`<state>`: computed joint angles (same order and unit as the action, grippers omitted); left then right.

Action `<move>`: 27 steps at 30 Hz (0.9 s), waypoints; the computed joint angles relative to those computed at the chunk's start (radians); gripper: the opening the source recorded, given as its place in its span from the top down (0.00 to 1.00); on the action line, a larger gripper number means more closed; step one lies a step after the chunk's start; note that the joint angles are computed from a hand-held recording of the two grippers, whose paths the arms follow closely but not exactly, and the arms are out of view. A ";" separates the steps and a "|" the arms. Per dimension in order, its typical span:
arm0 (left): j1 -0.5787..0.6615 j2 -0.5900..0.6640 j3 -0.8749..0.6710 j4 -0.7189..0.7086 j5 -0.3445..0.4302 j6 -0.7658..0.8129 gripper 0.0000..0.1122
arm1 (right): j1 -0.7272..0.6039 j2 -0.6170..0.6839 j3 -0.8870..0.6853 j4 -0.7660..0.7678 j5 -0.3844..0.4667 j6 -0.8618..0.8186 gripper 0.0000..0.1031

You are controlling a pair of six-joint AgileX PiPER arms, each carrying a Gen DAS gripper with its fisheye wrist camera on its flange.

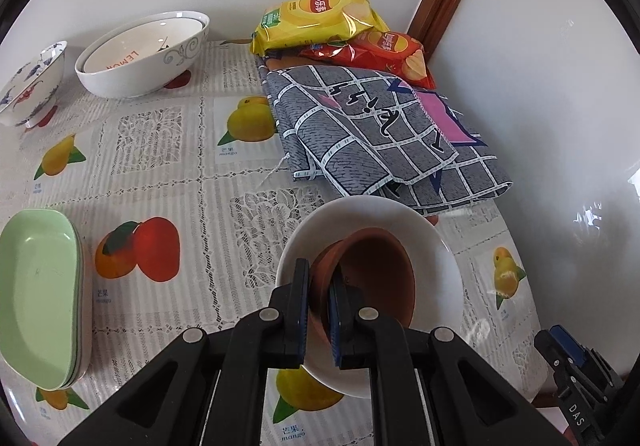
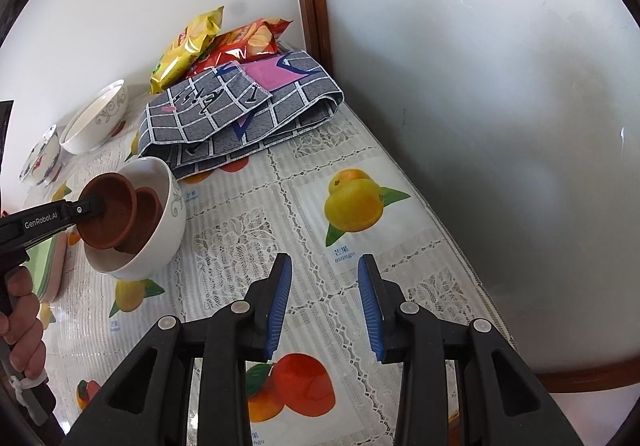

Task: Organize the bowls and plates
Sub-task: 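Lower the larger brown bowl into the white bowl with the left gripper and open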

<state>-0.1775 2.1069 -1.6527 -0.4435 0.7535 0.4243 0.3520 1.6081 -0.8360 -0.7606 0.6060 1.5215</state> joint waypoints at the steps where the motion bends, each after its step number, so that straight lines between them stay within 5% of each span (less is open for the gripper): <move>1: 0.001 0.003 -0.002 -0.005 0.000 0.004 0.92 | -0.002 0.004 -0.002 0.004 -0.001 -0.006 0.67; 27: -0.023 0.015 0.010 0.010 -0.012 0.024 0.87 | 0.031 0.019 -0.042 0.049 0.011 -0.062 0.66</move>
<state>-0.2009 2.1216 -1.6429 -0.4336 0.7420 0.4486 0.3833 1.6274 -0.8776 -0.7112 0.6170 1.4592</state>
